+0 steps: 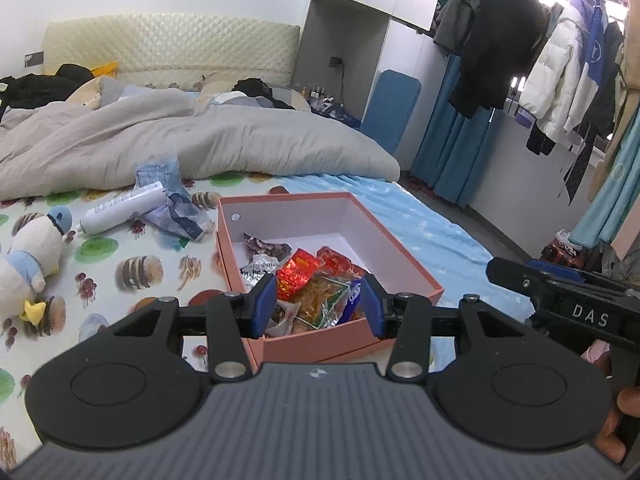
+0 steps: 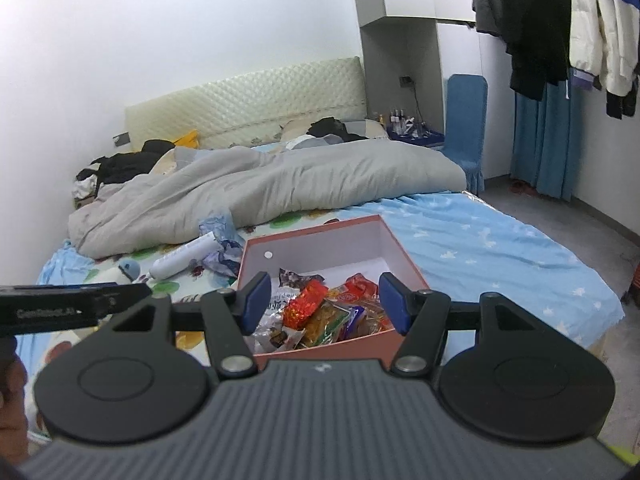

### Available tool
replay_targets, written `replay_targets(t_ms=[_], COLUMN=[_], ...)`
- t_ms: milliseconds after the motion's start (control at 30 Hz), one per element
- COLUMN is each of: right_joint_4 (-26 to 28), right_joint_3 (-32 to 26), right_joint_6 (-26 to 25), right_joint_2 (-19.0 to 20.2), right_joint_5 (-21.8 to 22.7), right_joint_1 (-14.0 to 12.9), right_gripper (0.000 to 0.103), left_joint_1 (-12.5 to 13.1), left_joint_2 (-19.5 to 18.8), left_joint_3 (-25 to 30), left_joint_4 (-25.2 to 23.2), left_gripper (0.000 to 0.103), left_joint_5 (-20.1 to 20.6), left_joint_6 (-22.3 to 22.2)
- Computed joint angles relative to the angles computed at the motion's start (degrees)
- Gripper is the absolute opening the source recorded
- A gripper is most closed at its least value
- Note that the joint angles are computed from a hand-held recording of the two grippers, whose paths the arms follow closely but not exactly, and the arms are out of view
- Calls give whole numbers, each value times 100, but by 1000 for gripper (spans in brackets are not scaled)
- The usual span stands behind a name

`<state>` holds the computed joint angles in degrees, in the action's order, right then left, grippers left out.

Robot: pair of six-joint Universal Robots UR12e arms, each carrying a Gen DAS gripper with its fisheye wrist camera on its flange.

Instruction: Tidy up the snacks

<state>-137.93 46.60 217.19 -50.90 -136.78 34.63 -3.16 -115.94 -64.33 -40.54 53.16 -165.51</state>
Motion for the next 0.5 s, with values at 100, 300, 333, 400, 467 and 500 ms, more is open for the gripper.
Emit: replay_targets(t_ms=[100, 300, 333, 400, 467, 500], right_joint_4=[-80, -64, -72, -45, -44, -101], right_joint_3=[137, 419, 450, 471, 472, 485], right_joint_6=[17, 270, 274, 296, 267, 236], right_joint_2=[-38, -175, -186, -190, -184, -184], right_joint_5=[-113, -119, -131, -196, -278, -286], right_joint_1=[35, 59, 62, 66, 70, 67], right_gripper=[62, 62, 62, 62, 62, 64], left_joint_1=[-30, -31, -29, -34, -57, -69], left_joint_2=[21, 83, 87, 85, 81, 79], left_joint_3=[-84, -201, -209, -214, -227, -225], left_joint_4=[76, 105, 120, 177, 322, 348], left_gripper=[52, 52, 52, 61, 86, 90], left_joint_5=[44, 95, 92, 118, 220, 267], left_joint_6=[126, 90, 89, 59, 11, 51])
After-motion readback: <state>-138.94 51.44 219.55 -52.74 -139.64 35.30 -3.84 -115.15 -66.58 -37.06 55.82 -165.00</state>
